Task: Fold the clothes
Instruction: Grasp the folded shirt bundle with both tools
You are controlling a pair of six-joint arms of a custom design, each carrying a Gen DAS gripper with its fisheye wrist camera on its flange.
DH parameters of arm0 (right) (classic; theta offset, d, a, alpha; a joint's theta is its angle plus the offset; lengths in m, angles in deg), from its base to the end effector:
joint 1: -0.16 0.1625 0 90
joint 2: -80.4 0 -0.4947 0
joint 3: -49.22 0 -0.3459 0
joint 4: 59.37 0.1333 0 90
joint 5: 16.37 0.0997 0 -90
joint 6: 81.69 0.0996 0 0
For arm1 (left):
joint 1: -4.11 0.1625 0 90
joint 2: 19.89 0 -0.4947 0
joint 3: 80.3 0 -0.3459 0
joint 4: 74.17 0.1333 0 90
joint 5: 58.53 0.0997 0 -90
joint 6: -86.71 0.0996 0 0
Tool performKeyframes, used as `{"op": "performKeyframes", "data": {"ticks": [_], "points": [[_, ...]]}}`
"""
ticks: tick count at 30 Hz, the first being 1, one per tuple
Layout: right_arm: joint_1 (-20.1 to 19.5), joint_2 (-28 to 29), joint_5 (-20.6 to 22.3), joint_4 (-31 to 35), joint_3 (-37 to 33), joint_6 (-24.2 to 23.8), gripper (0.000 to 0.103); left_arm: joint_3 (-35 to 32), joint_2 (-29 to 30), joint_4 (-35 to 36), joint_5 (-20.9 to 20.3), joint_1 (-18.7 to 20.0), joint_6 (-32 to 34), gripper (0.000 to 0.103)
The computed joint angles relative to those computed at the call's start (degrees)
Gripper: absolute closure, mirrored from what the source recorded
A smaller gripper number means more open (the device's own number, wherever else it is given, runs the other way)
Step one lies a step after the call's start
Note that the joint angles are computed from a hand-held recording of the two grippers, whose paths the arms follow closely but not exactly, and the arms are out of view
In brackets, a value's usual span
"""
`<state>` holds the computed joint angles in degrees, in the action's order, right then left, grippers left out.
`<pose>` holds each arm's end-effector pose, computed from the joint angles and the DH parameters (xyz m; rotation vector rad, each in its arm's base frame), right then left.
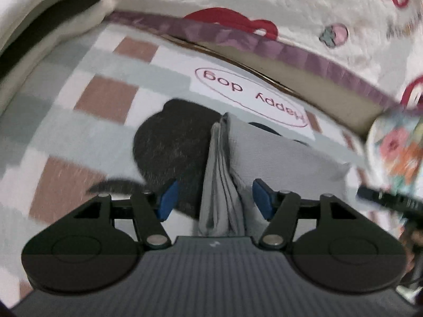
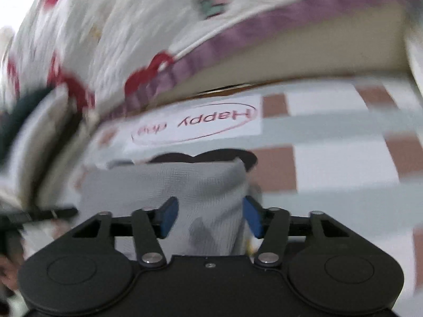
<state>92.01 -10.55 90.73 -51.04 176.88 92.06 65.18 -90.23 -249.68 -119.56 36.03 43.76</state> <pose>0.1125 -0.2623 0.3126 0.0225 -2.6275 1.0693 -0.2171 -0.3491 0.2263 0.3107 2.8496 -0.7367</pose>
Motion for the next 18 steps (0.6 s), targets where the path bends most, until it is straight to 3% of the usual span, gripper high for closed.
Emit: {"op": "performKeyframes", "data": {"ticks": [2,4,6,8,9,13,18], "points": [[-4.16,-4.08,-5.13,3.4,2.43,4.84,0.041,0.48,-0.97,-1.3,-4.39,2.05,-2.0,0.042],[-3.85,-5.46,-3.47,5.79,4.73,10.77,0.041,0.85,-0.57,-2.41,-5.92,3.13,-2.9,0.042],[2.8,-3.67,2.63,6.57,6.43,16.53,0.041,1.07,0.61,-3.59,-5.35,3.4,-2.71,0.042],[7.12,-1.35,5.12,5.56,7.85,19.82,0.041,1.61,2.18,-6.7,-4.66,3.58,-1.62,0.042],[6.53,-1.29,3.41,4.43,8.69,20.34,0.041,1.86,2.92,-8.3,-4.63,3.77,-1.13,0.042],[-3.88,-5.36,-10.9,-1.19,13.16,21.35,0.041,2.38,5.14,-12.35,-6.06,4.88,0.42,0.042],[-7.5,-7.59,-14.87,-7.55,16.03,24.31,0.041,3.27,7.52,-15.97,-6.88,5.11,2.4,0.042]]}}
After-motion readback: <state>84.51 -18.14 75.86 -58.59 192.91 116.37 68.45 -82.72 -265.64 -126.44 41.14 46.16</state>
